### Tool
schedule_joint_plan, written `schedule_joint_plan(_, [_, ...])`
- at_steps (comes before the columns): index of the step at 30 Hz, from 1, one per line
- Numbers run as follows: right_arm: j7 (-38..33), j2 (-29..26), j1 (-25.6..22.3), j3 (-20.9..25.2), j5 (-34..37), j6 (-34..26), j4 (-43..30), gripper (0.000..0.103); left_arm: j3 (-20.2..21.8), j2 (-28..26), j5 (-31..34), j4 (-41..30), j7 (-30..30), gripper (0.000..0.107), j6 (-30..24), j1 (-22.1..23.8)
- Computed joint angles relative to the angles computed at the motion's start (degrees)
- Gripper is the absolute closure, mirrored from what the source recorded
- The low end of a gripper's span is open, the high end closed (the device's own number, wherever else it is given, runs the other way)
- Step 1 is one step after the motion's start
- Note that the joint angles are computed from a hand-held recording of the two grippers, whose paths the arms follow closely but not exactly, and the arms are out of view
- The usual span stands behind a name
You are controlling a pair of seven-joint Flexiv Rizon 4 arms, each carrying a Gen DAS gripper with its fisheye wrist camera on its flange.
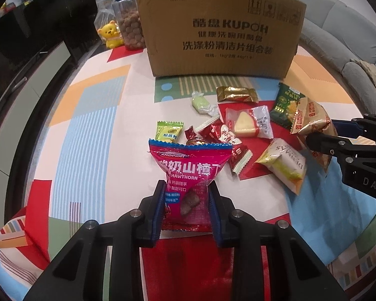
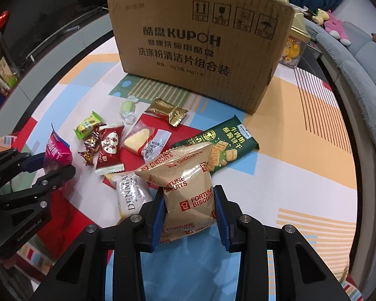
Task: Organize snacks
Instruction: 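Carry both held packets up and over the open cardboard box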
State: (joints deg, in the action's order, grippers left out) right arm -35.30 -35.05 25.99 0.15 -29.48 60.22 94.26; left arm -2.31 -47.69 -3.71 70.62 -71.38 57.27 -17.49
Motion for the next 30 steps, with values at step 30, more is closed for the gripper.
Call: schedule_joint_plan(30, [8.22, 5.67, 0.76, -0.42, -5.84, -2.95, 0.53, 0.066, -0.2, 3.72, -0.82, -2.41, -3.93, 0.075, -3.2, 0.29])
